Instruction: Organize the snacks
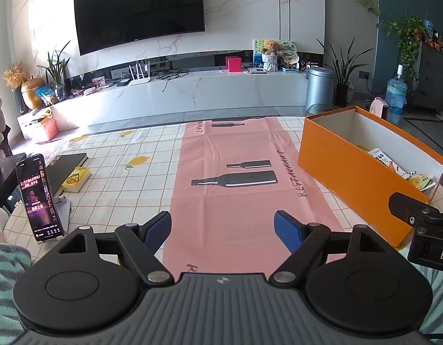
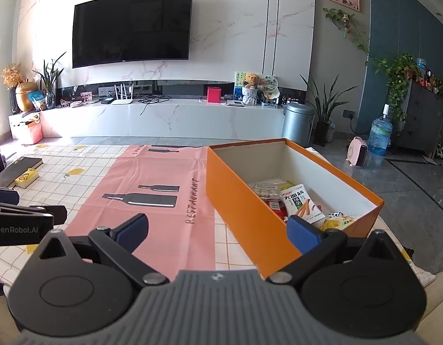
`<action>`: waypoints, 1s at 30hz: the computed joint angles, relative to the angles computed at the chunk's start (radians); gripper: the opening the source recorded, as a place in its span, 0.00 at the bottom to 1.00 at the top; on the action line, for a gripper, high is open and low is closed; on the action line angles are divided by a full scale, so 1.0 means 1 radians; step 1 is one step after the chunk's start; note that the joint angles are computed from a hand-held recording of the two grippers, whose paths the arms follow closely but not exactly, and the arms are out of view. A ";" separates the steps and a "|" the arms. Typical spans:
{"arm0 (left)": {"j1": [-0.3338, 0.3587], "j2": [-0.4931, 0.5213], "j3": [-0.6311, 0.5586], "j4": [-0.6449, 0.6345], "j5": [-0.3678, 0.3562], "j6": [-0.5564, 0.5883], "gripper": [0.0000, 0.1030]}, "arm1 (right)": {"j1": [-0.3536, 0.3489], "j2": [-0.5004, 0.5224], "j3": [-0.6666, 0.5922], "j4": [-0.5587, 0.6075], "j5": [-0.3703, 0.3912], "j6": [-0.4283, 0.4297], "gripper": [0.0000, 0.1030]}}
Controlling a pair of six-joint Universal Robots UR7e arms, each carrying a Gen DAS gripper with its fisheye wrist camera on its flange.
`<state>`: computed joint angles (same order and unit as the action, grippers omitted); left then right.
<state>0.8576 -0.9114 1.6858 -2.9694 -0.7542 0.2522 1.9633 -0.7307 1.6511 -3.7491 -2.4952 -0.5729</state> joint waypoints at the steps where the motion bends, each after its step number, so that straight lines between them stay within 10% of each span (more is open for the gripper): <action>1: 0.000 0.000 -0.001 -0.001 -0.001 0.000 0.92 | 0.000 0.000 0.000 -0.001 0.000 -0.001 0.96; 30: -0.015 -0.012 0.009 -0.055 0.001 -0.008 0.92 | -0.003 -0.009 0.003 0.048 0.000 0.028 0.96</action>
<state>0.8424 -0.9238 1.6951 -3.0241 -0.7532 0.2442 1.9603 -0.7394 1.6542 -3.7013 -2.4953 -0.5449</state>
